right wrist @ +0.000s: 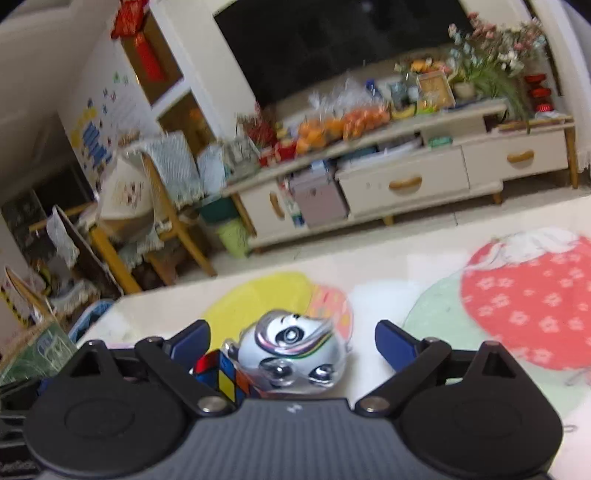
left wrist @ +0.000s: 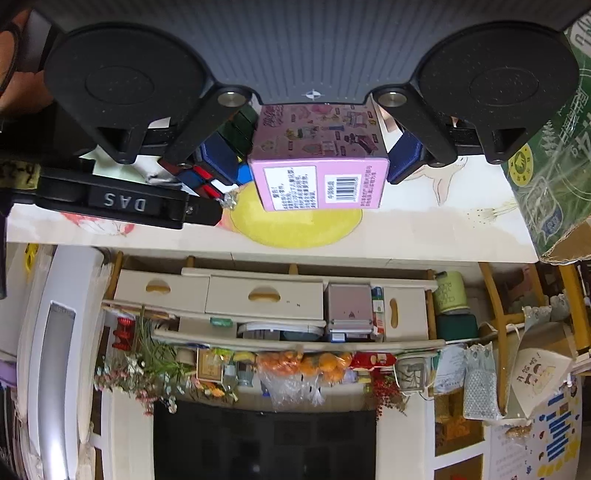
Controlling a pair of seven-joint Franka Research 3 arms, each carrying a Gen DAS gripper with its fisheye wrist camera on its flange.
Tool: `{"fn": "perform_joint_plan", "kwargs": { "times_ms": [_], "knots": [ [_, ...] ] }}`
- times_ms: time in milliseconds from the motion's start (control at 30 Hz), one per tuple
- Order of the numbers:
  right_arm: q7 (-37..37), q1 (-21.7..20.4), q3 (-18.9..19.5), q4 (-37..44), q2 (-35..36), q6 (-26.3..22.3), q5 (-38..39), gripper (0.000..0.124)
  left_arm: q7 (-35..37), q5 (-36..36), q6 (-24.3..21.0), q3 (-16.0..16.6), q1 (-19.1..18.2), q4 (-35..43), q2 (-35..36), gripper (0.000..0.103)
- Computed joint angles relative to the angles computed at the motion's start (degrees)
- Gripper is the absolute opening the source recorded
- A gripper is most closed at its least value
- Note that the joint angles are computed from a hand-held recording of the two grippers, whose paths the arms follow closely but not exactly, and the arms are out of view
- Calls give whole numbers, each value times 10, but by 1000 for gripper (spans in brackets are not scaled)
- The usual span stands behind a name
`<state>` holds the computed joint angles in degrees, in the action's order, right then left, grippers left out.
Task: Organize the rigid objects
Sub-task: 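Grasp the pink toy box with left while right grasps the silver panda robot, then lift and carry the pink box and panda robot to the cardboard box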
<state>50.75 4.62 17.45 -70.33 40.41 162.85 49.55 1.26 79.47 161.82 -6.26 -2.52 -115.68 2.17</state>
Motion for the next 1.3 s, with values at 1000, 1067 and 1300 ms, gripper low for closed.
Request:
{"fn": "perform_joint_plan", "kwargs": {
  "times_ms": [1000, 1067, 1300],
  "knots": [
    [-131, -1, -26, -239, -181, 33, 120, 67, 73, -109, -7, -33, 4, -99, -94, 87],
    [-132, 6, -36, -261, -198, 37, 123, 67, 88, -124, -2, -35, 8, -109, -102, 86],
    [-133, 34, -60, -340, -258, 65, 127, 67, 114, -146, 9, -47, 20, -138, -127, 86]
  ]
}}
